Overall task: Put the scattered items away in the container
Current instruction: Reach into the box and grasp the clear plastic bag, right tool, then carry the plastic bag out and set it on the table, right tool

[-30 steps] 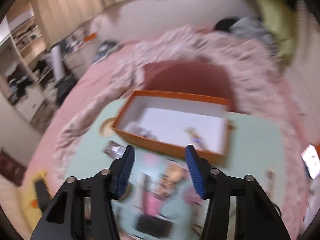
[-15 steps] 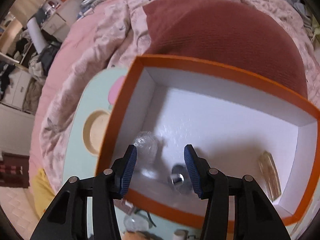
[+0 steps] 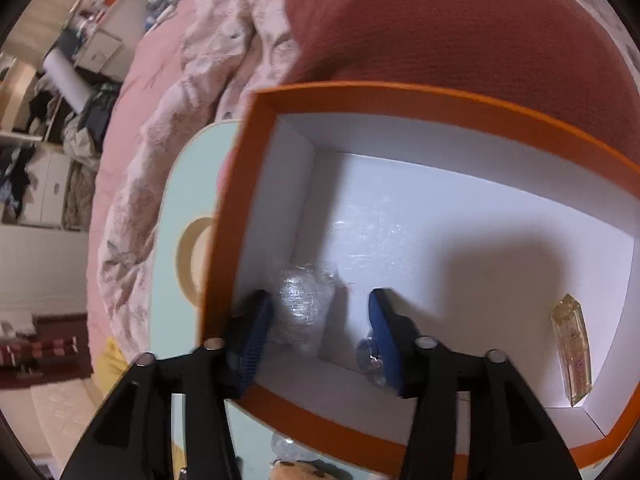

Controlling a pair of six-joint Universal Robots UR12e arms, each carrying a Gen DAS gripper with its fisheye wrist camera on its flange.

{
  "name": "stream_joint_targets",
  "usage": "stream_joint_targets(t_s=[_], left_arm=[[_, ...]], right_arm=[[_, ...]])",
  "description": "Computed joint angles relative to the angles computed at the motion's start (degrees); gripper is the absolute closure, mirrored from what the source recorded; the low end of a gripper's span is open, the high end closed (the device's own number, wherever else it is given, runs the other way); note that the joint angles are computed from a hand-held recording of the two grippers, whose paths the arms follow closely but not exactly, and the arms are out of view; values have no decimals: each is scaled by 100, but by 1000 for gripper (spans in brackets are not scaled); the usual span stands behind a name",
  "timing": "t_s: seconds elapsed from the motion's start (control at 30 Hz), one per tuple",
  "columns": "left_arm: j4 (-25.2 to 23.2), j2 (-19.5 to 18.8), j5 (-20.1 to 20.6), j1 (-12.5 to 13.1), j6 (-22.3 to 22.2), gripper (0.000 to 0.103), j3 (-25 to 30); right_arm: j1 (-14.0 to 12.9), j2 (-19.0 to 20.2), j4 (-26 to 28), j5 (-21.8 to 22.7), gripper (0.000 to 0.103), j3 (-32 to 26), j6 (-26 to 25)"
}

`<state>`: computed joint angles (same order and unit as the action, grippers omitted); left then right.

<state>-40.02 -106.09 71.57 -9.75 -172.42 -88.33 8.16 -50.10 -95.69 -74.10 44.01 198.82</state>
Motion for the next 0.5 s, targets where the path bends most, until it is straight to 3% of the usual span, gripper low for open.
stream_joint_targets(t_s=[0.07,0.1,0.3,0.4,0.5], left_arm=[[2,3,18,-8,23,20,-4],[-3,4,35,-11,38,20,-6],[2,5,42,-9,51,20,-10],[14,6,32,-3,57,20,-16],[14,12,40,-5,61,19,-22]], right_arm=[[138,91,265,-629,75,-235,-377],[179,86,264,-786,75,-243,-436],[156,46,269,-868,77,-203,-207],[165,-113,-178,-1404,77,51,-143],[108,-412,-854,-1497,77,492,-84]])
